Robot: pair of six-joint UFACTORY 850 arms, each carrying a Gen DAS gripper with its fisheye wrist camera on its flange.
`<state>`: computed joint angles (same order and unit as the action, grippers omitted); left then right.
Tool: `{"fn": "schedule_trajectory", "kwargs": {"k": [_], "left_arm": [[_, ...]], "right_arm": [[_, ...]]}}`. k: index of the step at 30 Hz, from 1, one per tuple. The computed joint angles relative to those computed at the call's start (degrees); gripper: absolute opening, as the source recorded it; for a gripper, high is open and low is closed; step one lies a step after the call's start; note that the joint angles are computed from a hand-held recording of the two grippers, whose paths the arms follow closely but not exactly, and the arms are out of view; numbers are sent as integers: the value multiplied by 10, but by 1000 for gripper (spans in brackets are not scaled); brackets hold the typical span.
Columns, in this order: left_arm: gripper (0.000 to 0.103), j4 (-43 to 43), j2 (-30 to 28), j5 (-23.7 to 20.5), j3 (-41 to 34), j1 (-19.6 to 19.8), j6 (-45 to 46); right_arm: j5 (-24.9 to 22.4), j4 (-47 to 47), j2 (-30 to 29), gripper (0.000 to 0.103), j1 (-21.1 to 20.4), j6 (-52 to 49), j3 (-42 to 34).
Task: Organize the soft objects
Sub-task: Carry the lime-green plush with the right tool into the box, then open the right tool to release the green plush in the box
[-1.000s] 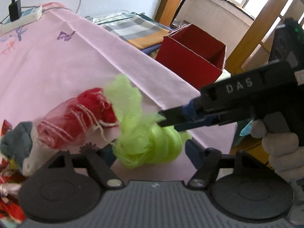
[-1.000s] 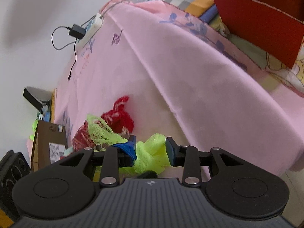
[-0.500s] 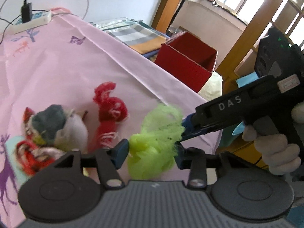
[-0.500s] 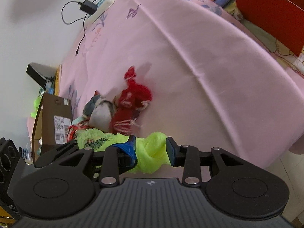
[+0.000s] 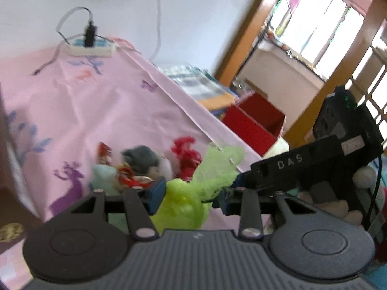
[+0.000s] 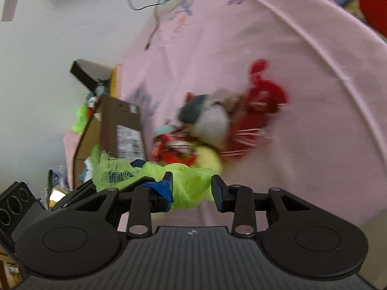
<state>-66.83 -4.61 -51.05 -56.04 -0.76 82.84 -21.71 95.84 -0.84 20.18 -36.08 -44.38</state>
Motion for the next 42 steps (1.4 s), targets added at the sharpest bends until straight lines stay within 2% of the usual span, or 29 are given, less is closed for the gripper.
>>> {"fn": "schedule_trajectory", "kwargs": {"k": [13, 21, 26, 31, 33, 36, 42], "left_arm": [[35, -94, 13, -14, -20, 115, 43], [35, -135, -17, -7, -71, 170, 72], [35, -129, -56, -11, -109, 187, 63], [35, -95, -96, 21, -135, 190, 35], [35, -84, -114, 22, -146, 196, 12], [35, -70, -142, 5, -166, 208, -26], [35, -33, -159, 43, -178, 197, -52]], "right_arm": [[-40, 135, -92, 19, 46, -150, -122], [-72, 103, -183, 19, 74, -152, -248], [-79, 52, -248, 19, 98, -104, -326], [-15, -11, -279, 19, 120, -47, -367], [2, -23, -282, 17, 122, -36, -370], [23, -12, -283, 18, 124, -49, -371], [48, 44, -274, 18, 124, -89, -361]]}}
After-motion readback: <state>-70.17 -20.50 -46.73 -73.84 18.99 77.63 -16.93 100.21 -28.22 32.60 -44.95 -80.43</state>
